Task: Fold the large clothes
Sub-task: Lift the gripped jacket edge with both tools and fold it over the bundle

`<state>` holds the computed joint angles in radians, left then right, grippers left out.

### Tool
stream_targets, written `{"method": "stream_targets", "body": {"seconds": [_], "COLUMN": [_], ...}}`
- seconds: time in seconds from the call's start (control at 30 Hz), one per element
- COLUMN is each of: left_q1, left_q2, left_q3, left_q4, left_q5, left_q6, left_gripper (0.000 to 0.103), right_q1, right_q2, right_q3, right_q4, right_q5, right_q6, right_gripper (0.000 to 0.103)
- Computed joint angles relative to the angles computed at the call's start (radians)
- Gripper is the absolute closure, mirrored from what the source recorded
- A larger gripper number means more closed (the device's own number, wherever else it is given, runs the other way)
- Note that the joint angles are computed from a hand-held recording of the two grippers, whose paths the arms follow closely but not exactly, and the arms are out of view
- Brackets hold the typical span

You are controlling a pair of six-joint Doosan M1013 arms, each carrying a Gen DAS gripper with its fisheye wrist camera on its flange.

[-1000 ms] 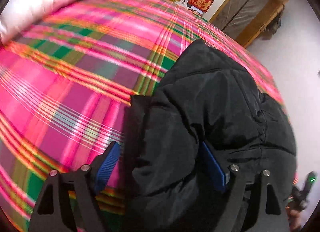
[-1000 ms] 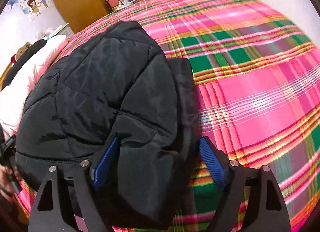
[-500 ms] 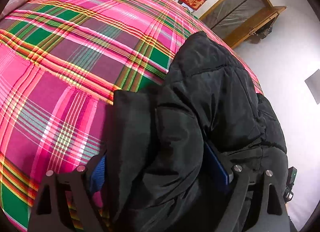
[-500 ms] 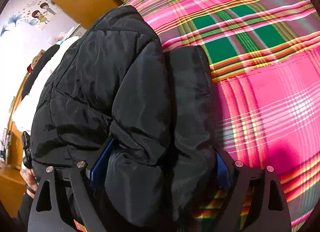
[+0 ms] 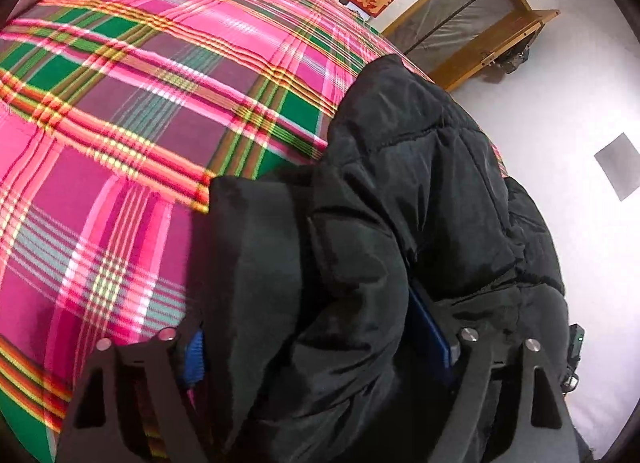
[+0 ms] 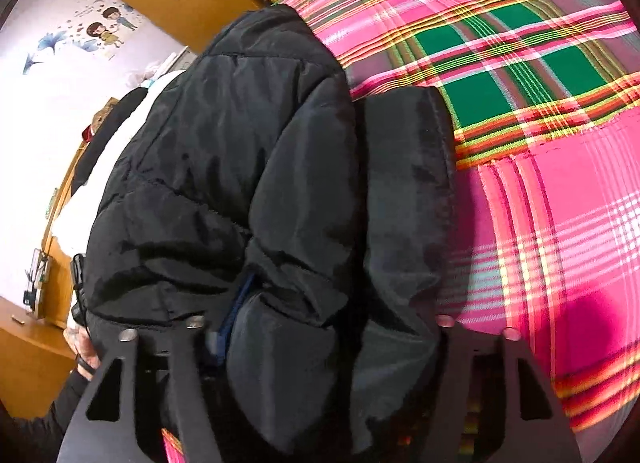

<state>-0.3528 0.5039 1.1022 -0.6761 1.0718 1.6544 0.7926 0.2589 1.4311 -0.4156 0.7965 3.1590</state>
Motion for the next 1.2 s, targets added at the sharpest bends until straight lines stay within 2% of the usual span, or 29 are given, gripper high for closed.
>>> {"method": "stream_targets", "body": {"seconds": [0.17,0.23,0.27,0.33,0.43,0.53,0.7,0.9,1.2], "left_q1": [0.005,0.003,-0.002,-0.01,-0.028,-0.04,-0.038,-0.03,0.019], "left_q2": [-0.002,-0.001,-0.001,-0.006,-0.023,-0.048,-0.105,-0.142,-0.207], "left_q3": [0.01,0.011,0.007,0.0,-0.01,-0.009,0.018,0.014,0.011], "left_q4": [-0.026,-0.032,-0.026,0.005,0.094,0.158,0.147,0.13,0.127], "left_q5": [0.005,0.0,-0.002,-0.009,-0.02,-0.037,-0.082,-0.061,-0.058], "left_q6": [0.016,0.024,0.023,0.013,-0.017,-0.042,-0.024,-0.014,0.045], "left_gripper": [0.026,0.034,0.036,0.05,0.066,0.073,0.076,0.076,0.076], "right_q1": [0.001,-0.001,0.002,0.01,0.024,0.037,0.064,0.101,0.148], "right_q2": [-0.001,0.005,0.011,0.027,0.051,0.067,0.072,0.07,0.108], "right_q3": [0.003,-0.008,-0.018,-0.056,-0.118,-0.172,-0.236,-0.29,-0.381], "right_q4": [-0.003,0.0,-0.005,-0.016,-0.027,-0.041,-0.071,-0.113,-0.167], "right_q5": [0.003,0.017,0.033,0.081,0.169,0.243,0.314,0.365,0.359], "right_q6": [0.004,-0.001,0.001,0.002,-0.011,-0.02,-0.03,-0.043,-0.031], "right_gripper": [0.051,0.052,0.054,0.059,0.069,0.075,0.078,0.078,0.078]}}
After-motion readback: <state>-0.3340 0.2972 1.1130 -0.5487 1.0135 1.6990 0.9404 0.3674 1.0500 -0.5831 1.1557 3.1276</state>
